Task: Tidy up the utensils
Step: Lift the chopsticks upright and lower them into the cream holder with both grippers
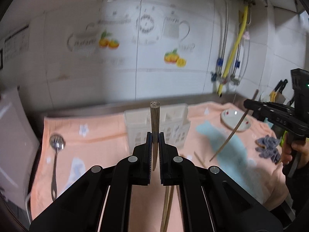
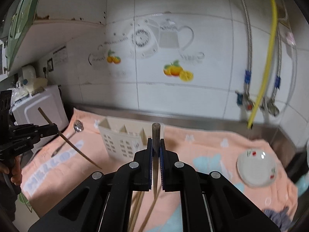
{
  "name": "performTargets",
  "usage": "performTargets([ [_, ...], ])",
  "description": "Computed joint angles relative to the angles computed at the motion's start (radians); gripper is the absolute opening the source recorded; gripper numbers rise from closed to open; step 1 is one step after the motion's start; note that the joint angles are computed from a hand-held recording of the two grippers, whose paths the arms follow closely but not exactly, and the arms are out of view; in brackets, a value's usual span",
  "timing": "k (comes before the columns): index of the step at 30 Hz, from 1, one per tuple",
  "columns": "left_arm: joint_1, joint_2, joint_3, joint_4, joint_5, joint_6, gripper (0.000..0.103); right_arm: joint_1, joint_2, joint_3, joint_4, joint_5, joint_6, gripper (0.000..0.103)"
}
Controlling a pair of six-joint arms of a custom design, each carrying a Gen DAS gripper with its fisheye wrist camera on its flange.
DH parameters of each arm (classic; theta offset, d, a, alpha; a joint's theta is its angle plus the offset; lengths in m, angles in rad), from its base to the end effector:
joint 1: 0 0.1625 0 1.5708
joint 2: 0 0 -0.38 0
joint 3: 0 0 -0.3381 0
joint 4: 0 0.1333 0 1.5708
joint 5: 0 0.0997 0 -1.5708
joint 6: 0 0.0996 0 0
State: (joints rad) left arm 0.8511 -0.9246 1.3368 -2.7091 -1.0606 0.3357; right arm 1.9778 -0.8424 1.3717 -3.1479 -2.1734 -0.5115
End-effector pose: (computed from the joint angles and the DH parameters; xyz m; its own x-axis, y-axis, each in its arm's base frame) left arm -0.3054 -0.6244 0.3316 -0.6590 0.4981 -0.5635 0.7520 0.4218 -0.5066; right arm 0.3341 -0.5809 0.3207 -0.7324 -0.1157 0.6709 -0.6379 0.4611 -0.6169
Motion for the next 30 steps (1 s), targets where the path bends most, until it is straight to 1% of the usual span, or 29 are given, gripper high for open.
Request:
performTargets([
  [4, -0.022, 0.041, -0.092, -0.019, -0.004, 0.058, 0.005, 0.016, 0.03, -0.11, 0.042, 0.039, -0.018, 0.006],
  [7, -0.036, 0.086, -0.18, -0.029, 0.001, 0.1, 0.005, 0.026, 0.073, -0.207, 0.047, 0.047, -0.051, 0.006],
  [11, -0.041, 0.168, -0.307, -0.036, 0.039, 0.158, 0.005, 0.025, 0.142, -0.349, 0.072, 0.063, -0.067, 0.006],
  [16, -0.014, 0.27, -0.476, 0.048, 0.054, 0.148, 0.005, 0.007, 0.239, -0.527, 0.158, 0.066, -0.054, 0.006],
  [18, 0.001, 0.295, -0.521, 0.087, 0.05, 0.128, 0.005, -0.004, 0.273, -0.58, 0.187, 0.061, -0.049, 0.006],
  [23, 0.034, 0.337, -0.59, 0.177, 0.037, 0.081, 0.005, -0.032, 0.327, -0.654, 0.267, 0.046, -0.017, 0.006],
  [30, 0.061, 0.349, -0.605, 0.246, 0.032, 0.031, 0.006, -0.052, 0.343, -0.657, 0.319, 0.032, 0.005, 0.007],
])
